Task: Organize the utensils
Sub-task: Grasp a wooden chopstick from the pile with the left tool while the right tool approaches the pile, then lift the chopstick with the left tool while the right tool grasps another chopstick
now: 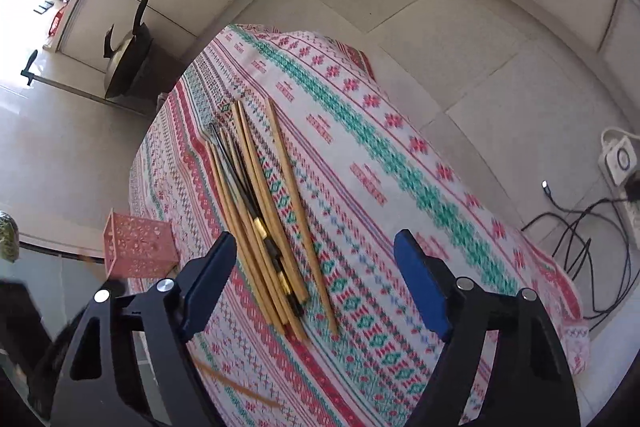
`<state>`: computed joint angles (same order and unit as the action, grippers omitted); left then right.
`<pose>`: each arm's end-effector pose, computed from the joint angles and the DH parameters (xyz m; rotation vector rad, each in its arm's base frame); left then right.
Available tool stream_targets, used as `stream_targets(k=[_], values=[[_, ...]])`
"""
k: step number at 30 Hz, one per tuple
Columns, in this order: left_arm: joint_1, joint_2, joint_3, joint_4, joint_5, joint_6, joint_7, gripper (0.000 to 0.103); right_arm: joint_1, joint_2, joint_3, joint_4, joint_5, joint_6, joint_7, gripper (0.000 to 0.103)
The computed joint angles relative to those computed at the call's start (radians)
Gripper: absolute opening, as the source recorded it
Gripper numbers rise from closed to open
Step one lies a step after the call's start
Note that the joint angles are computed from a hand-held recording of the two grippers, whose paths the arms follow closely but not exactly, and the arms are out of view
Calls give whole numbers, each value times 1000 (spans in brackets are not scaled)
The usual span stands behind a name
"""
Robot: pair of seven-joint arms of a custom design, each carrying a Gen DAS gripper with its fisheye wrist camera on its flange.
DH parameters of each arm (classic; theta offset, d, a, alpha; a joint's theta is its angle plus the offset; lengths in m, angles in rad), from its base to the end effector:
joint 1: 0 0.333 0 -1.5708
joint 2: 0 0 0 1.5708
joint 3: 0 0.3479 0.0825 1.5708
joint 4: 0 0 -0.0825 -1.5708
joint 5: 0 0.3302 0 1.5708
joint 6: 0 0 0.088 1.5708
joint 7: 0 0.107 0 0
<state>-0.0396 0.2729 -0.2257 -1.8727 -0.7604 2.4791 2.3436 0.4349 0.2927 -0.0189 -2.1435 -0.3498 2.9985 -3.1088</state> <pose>0.5945 -0.1455 0.4660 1.5090 -2.4948 1.0411 0.5243 0.2594 0.3978 -0.9022 2.4050 -0.0309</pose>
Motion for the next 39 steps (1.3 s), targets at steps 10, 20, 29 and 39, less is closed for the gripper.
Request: stream_targets(k=[10, 20, 29, 39], values=[[45, -134, 37, -89, -234, -39, 266, 5, -163, 320, 137, 533, 274, -385, -424, 48], [62, -175, 76, -91, -305, -106, 314, 5, -93, 387, 54, 640, 237, -469, -451, 9], [61, -192, 90, -96, -339, -87, 311, 5, 41, 139, -70, 344, -7, -302, -175, 8], [86, -189, 109, -63, -397, -73, 253, 5, 146, -61, -71, 296, -416, -317, 142, 8]])
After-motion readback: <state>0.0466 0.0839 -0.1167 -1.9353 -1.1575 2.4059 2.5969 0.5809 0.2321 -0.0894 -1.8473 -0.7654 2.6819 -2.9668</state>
